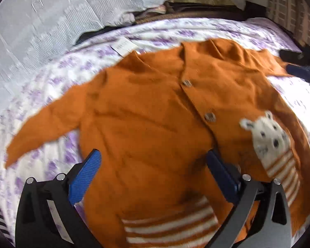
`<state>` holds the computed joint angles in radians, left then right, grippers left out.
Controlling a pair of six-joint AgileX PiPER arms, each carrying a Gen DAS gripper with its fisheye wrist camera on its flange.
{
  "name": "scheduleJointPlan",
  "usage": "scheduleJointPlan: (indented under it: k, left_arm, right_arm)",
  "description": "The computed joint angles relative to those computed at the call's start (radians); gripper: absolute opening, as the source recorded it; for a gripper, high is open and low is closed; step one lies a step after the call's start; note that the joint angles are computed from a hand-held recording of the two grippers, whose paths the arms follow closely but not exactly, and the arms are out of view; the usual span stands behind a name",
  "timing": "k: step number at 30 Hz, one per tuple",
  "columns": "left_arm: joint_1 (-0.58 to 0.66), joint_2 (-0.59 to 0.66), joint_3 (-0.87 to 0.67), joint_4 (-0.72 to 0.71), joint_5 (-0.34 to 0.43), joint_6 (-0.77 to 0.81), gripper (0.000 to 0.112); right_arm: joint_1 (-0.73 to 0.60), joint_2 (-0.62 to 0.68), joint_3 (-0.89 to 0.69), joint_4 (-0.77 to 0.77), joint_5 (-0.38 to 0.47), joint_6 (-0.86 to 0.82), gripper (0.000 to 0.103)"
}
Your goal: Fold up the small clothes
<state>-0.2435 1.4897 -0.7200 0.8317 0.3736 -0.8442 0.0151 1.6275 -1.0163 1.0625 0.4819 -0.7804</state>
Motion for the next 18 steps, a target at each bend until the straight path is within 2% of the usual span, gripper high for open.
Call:
scheduleJointPlan:
  k: [2, 4, 6, 8, 9, 11, 12, 14, 16, 18]
  left_arm:
    - [-0.012, 0.005, -0.054, -0.041, 0.031, 0.024, 0.099]
    - [-0.023, 0.038, -0.161, -0.214, 0.058, 0.175, 0.099]
    - [-0.045, 0.096, -0.274, -0.315, 0.103, 0.253, 0.099]
    - [-0.059, 0.171, -0.38, -0.34, 0.133, 0.248, 0.099]
    - [-0.068, 0.197, -0.411, -0.348, 0.139, 0.238, 0.099]
    - [-0.061, 0.256, -0.46, -0.407, 0.114, 0.27, 0.099]
    - [-0.05, 0.3, -0.478, -0.444, 0.077, 0.294, 0.099]
    - [-0.041, 0.378, -0.491, -0.438, 0.042, 0.272, 0.099]
    - [-0.02, 0.449, -0.532, -0.549, 0.081, 0.368, 0.099]
    - [0.005, 0.411, -0.497, -0.651, 0.022, 0.465, 0.099]
  right_arm:
    - [-0.124, 0.023, -0.005, 0.006, -0.006, 0.073, 0.066]
    - [-0.216, 0.059, -0.018, 0.019, 0.014, 0.109, 0.065]
    - [-0.308, 0.113, -0.031, 0.083, 0.082, 0.118, 0.064]
    - [-0.375, 0.16, -0.029, 0.196, 0.152, 0.084, 0.059]
    - [-0.385, 0.165, -0.02, 0.234, 0.159, 0.069, 0.058]
    - [-0.386, 0.166, -0.014, 0.268, 0.132, 0.052, 0.058]
    - [-0.388, 0.168, -0.006, 0.299, 0.123, 0.03, 0.058]
    - [-0.397, 0.183, -0.001, 0.356, 0.133, -0.006, 0.058]
    - [-0.424, 0.183, 0.016, 0.407, 0.15, -0.058, 0.058]
    - [-0.411, 0.202, 0.008, 0.465, 0.118, -0.089, 0.054]
